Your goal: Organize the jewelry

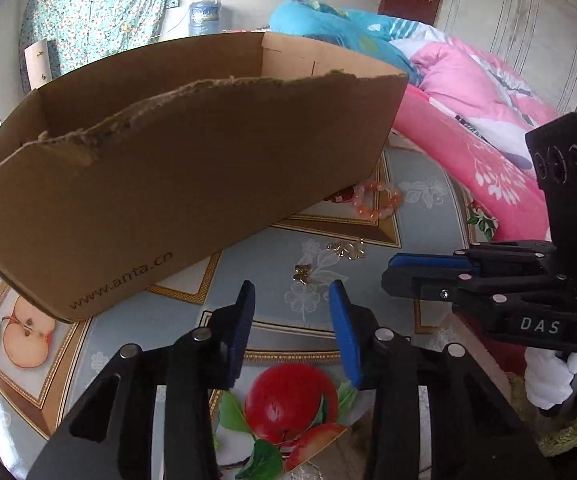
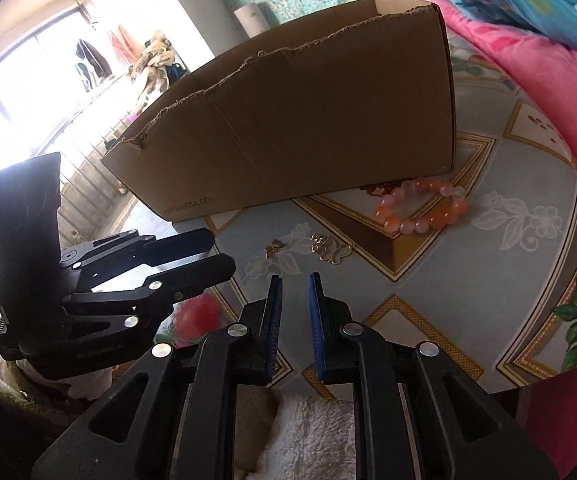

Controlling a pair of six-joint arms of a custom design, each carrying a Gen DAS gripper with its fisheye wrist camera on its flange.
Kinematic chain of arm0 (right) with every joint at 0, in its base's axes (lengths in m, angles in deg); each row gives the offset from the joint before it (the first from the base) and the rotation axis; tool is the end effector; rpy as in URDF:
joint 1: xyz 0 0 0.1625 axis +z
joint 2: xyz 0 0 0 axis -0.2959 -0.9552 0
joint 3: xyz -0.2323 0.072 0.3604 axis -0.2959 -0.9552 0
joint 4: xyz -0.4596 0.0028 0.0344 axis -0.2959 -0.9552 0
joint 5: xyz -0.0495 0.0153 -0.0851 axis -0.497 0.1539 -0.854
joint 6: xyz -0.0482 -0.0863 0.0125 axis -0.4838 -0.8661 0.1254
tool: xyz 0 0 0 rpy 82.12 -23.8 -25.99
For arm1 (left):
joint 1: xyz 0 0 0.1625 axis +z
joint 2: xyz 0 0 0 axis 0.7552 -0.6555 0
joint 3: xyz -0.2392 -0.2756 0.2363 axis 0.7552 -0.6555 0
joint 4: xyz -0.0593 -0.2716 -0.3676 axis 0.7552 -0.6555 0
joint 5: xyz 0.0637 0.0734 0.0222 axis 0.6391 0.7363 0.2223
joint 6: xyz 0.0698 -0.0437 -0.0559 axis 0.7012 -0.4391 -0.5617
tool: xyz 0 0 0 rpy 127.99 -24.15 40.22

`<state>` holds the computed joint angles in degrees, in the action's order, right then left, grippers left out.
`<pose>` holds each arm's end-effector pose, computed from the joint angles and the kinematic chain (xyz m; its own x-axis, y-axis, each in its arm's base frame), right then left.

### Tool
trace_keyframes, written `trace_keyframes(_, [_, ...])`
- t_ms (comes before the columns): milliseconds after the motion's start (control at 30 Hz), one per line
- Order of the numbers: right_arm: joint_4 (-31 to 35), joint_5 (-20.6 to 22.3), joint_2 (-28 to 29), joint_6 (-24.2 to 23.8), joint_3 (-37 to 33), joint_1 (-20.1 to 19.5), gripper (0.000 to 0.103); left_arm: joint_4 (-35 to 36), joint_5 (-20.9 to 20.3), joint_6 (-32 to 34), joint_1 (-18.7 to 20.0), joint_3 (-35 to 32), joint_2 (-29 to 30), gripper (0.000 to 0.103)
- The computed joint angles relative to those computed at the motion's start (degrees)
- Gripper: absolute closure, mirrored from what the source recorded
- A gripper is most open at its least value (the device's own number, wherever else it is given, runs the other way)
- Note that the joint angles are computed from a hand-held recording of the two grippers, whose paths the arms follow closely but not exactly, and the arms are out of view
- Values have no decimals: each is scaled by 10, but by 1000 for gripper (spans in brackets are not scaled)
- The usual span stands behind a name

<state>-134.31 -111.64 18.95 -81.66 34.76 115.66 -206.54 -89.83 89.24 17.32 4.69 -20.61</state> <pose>0.2310 -0.7385 0.0359 -0.8174 -0.5030 0.2807 -0.5707 0.7732 -0.2764 -0.1141 -0.7367 0.2042 -0.7586 0.2465 -0.6031 0.5374 0.7602 -0.3652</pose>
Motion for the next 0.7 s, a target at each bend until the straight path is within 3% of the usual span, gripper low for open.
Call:
trace_keyframes(567, [-1,5,-4,14,1,-3,88,-3,34,70,-2,-36,43,103])
trace_keyframes(700, [-1,13,-16,6,11,-9,88,3,34,66,-2,-32,37,103])
